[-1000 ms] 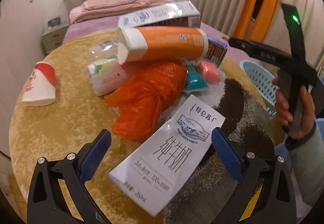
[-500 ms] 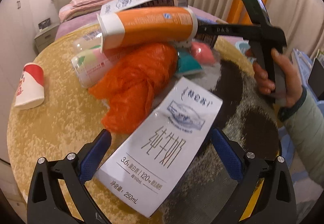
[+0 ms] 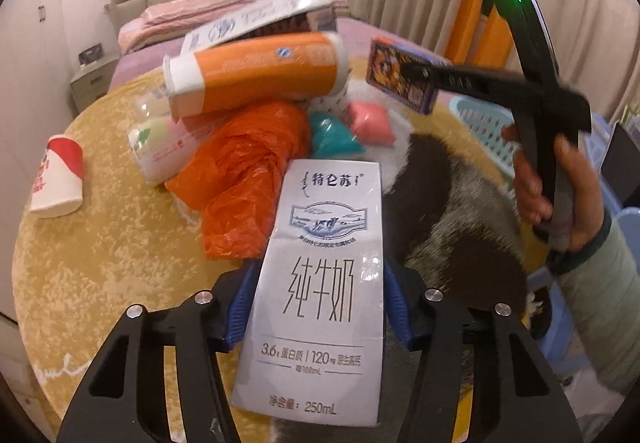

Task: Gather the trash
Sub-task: 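Carry the blue box over the basket and open the right gripper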

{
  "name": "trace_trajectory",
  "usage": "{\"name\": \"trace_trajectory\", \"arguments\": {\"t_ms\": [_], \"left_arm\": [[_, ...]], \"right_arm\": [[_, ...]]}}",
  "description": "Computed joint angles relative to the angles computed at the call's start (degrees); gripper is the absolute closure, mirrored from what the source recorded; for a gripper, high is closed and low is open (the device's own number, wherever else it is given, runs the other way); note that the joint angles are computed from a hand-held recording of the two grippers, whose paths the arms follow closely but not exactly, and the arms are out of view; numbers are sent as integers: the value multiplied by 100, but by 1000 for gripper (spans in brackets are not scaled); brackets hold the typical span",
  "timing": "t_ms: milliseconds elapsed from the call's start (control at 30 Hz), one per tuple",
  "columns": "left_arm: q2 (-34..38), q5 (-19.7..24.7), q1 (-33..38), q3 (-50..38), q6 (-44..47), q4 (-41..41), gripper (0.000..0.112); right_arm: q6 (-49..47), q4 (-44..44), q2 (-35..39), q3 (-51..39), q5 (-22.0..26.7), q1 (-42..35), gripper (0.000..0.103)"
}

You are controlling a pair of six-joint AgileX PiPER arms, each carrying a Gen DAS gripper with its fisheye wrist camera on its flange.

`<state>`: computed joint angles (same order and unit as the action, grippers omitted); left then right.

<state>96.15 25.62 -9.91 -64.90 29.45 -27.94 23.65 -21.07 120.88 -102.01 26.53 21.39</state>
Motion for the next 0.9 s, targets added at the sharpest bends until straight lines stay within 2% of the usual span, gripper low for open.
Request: {"name": "trace_trajectory", "arguments": {"t_ms": [367, 500, 667, 767, 900], "left_arm": [[-61, -42, -400, -450, 489, -924, 61], [94, 93, -534, -710, 620, -1161, 61], [389, 233, -736, -1124, 684, -1321, 61], [709, 381, -896, -1635, 427, -1100, 61], [1237, 571, -1269, -2431, -56, -710, 61]], "right_arm": [[1511, -1018, -1603, 2131, -977, -403, 88], [1721, -1095, -2008, 2593, -1127, -709, 88], [1217, -402, -2312, 2939, -1268, -1215, 88], [1184, -261, -2433, 3145, -1340, -1482, 88], [-118, 1192, -2471, 3350, -1338, -2021, 88]]}}
